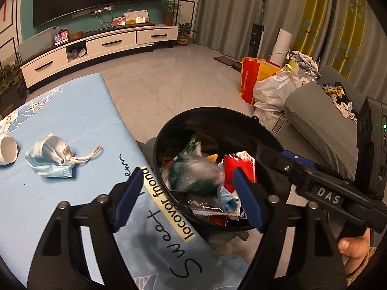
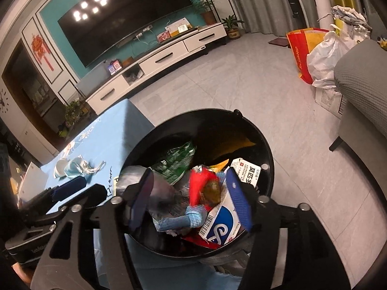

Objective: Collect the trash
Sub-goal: 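Carry the foil ball and red wrapper over the bin and release both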

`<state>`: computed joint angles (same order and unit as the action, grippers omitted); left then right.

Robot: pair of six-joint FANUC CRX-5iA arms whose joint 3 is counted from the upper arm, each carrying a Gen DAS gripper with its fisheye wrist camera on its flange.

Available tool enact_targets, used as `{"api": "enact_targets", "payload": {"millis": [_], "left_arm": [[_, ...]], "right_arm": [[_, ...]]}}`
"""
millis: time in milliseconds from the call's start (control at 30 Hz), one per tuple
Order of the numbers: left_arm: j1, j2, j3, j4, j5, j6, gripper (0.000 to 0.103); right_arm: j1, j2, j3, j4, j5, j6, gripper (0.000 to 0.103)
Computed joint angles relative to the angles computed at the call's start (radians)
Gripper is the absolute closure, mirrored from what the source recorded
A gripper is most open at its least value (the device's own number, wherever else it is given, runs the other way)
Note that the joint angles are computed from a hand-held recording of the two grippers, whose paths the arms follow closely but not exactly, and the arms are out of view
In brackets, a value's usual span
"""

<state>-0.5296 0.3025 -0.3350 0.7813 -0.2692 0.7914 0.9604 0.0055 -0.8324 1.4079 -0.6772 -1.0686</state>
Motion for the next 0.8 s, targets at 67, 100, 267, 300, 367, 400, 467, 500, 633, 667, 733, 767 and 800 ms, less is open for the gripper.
{"api": "enact_targets", "payload": {"millis": [67,100,267,300,367,400,467,500,633,667,733,767,800], "left_arm": [[-0.002,-0.011,-0.017,0.032,0.014,-0.029,0.021],[0.0,-0.016,-0.022,0.034,0.016,-0.032,0.02],[0.003,-0.067,-0.083,0.097,0.053,-0.076,0.011],[0.011,-0.075,-0.087,0.075,0.049,-0.054,0.01],[0.033,-0.091,-0.088,-0.004,0.026,0.028,0.007],[0.045,-0.104,-0.095,-0.04,0.017,0.068,0.006],[0.066,-0.127,-0.116,-0.053,0.003,0.088,0.005],[0.078,-0.144,-0.133,-0.057,-0.003,0.103,0.005],[0.121,-0.215,-0.207,-0.062,0.0,0.135,0.003],[0.132,-0.23,-0.219,-0.074,0.001,0.151,0.003],[0.169,-0.274,-0.262,-0.082,-0.007,0.184,0.003],[0.18,-0.291,-0.286,-0.06,-0.008,0.177,0.003],[0.194,-0.314,-0.312,-0.046,-0.009,0.179,0.003]], "right_arm": [[0.012,-0.005,0.001,-0.011,-0.013,-0.001,0.037],[0.016,-0.008,0.001,-0.015,-0.015,-0.002,0.037],[0.051,-0.012,0.016,-0.068,-0.036,0.028,0.033],[0.062,-0.01,0.022,-0.082,-0.043,0.036,0.031],[0.088,-0.008,0.036,-0.119,-0.066,0.061,0.026],[0.097,-0.008,0.041,-0.13,-0.073,0.07,0.025],[0.121,-0.005,0.056,-0.163,-0.087,0.095,0.023],[0.132,-0.003,0.065,-0.177,-0.089,0.109,0.022],[0.161,0.013,0.097,-0.219,-0.082,0.16,0.017],[0.169,0.019,0.105,-0.226,-0.079,0.168,0.016],[0.175,0.023,0.111,-0.215,-0.048,0.17,0.016],[0.179,0.028,0.117,-0.211,-0.037,0.175,0.016],[0.188,0.037,0.131,-0.224,-0.031,0.199,0.016]]}}
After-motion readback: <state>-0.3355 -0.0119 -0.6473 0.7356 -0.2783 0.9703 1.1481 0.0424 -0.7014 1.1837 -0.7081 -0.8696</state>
